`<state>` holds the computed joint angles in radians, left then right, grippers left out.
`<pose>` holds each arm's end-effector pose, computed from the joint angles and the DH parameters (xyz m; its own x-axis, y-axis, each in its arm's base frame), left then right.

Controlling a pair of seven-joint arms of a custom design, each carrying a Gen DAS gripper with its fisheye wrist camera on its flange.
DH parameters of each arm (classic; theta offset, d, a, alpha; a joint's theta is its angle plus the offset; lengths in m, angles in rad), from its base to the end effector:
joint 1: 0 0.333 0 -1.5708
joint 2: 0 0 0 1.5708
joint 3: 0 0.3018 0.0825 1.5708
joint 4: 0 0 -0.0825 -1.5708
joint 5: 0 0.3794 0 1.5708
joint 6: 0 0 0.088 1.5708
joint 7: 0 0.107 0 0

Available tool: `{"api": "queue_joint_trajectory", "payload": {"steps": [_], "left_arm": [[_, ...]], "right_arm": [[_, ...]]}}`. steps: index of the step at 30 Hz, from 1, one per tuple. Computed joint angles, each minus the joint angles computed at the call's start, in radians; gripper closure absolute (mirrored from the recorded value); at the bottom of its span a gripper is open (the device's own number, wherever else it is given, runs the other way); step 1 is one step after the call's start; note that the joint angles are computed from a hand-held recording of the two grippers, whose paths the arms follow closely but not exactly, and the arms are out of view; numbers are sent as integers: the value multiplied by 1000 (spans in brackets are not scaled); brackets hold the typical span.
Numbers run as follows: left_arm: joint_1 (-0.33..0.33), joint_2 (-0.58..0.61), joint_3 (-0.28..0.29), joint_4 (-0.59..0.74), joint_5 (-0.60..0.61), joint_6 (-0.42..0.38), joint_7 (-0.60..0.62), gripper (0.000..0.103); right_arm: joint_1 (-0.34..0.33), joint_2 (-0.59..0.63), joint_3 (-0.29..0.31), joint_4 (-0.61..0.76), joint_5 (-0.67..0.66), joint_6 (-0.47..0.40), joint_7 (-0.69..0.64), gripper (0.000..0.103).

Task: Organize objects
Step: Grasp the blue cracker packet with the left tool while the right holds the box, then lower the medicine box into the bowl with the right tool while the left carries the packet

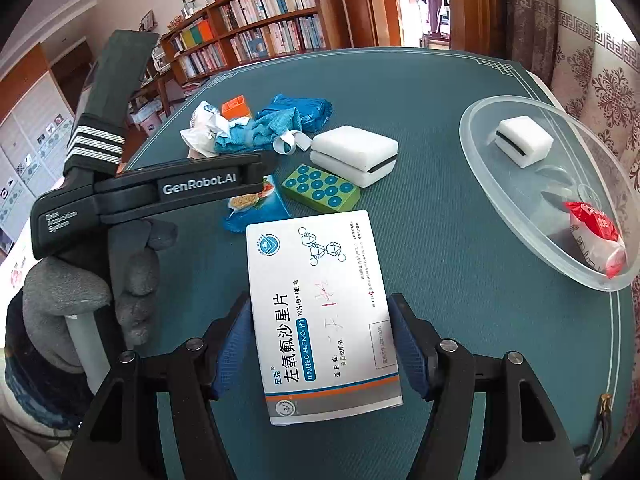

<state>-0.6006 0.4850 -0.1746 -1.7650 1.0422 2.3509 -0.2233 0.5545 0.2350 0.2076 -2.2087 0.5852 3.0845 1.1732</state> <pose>0.4896 -0.4481 0.2986 0.3093 -0.9506 0.0270 -0.7234 -0.2536 -0.6422 0.4538 0.3665 0.3284 0.5754 -0.7967 -0.1847 -0.7161 -0.3817 -0.5844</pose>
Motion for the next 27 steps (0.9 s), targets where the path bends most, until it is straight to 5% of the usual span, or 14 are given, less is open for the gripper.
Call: {"api": "queue_joint_trajectory", "payload": {"steps": [7,9,10,13,27], "left_arm": [[6,4,2,-15,-20,20,-11,7],[23,-10,-3,-42,-24,70,-11,19],[34,-13,-8,-53,-33,99,1,34],[22,-26,-6,-71,-16,87,13,54],[24,-118,-25,-193,89,139,-78,60]], "right_arm": [[-48,-7,52,-10,84,10,-76,36],[-49,-6,56,-7,104,7,-90,36],[-49,-5,57,-6,112,7,-98,36],[-40,-3,52,-5,124,8,-103,36],[-47,-9,56,1,184,33,-117,36]]}}
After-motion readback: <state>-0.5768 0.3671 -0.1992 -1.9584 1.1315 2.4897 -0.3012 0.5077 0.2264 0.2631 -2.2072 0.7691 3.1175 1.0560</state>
